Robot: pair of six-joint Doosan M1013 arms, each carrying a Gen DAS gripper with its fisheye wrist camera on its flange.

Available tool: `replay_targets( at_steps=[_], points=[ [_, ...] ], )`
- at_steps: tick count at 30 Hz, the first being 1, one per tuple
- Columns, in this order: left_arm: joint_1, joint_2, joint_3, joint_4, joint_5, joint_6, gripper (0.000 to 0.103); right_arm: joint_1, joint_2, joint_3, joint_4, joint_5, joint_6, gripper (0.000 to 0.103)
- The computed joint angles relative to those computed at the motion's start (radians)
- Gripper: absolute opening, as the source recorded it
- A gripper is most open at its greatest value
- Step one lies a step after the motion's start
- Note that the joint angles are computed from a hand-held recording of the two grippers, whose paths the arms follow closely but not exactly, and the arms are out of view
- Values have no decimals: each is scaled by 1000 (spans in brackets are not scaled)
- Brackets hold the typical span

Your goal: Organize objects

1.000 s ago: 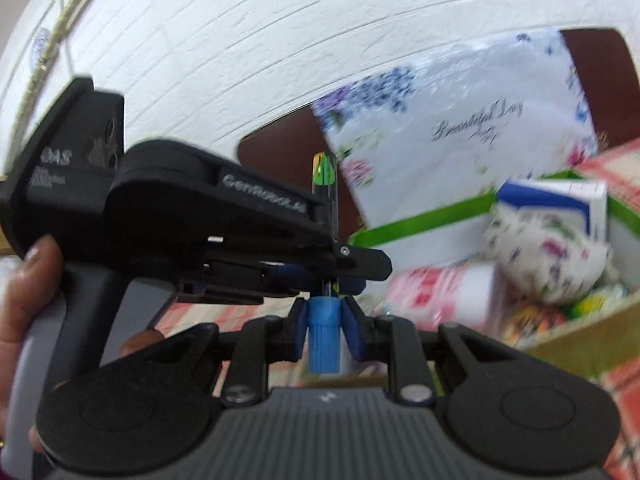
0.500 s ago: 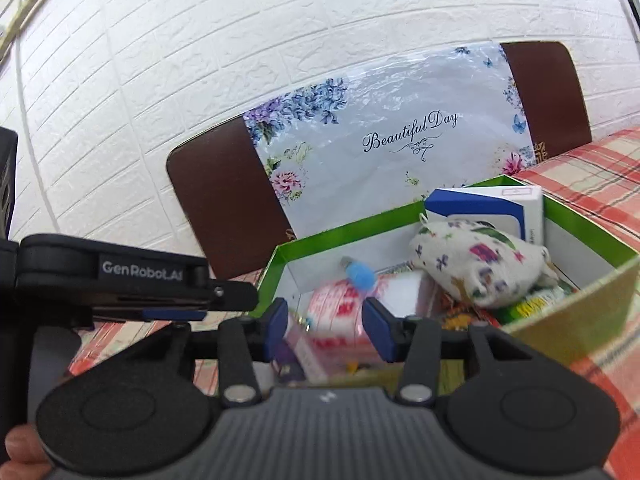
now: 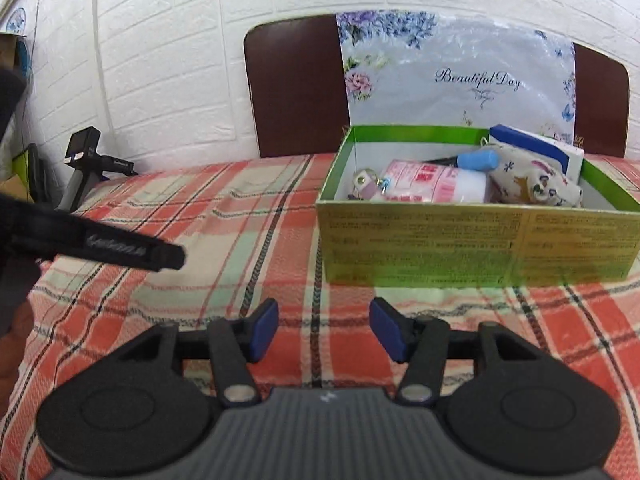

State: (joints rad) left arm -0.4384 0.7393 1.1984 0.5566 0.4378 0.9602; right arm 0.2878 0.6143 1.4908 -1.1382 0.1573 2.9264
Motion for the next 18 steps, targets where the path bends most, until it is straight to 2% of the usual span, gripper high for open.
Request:
replay_targets(
  at_steps=[3,8,13,18],
  points=[
    [14,-13,32,44,-17,-66,67,1,6,-14,124,42,-78,56],
    [35,-25,60,65,-42,-127,69,0,12,-30,206,98,-78,57],
    [50,-27,68,44,-49,-143,70,17,9,-37,235,86,-149,58],
    [57,-43,76,-38,-41,-77,70,26,-5,-45,424,61,-350,59]
  ],
)
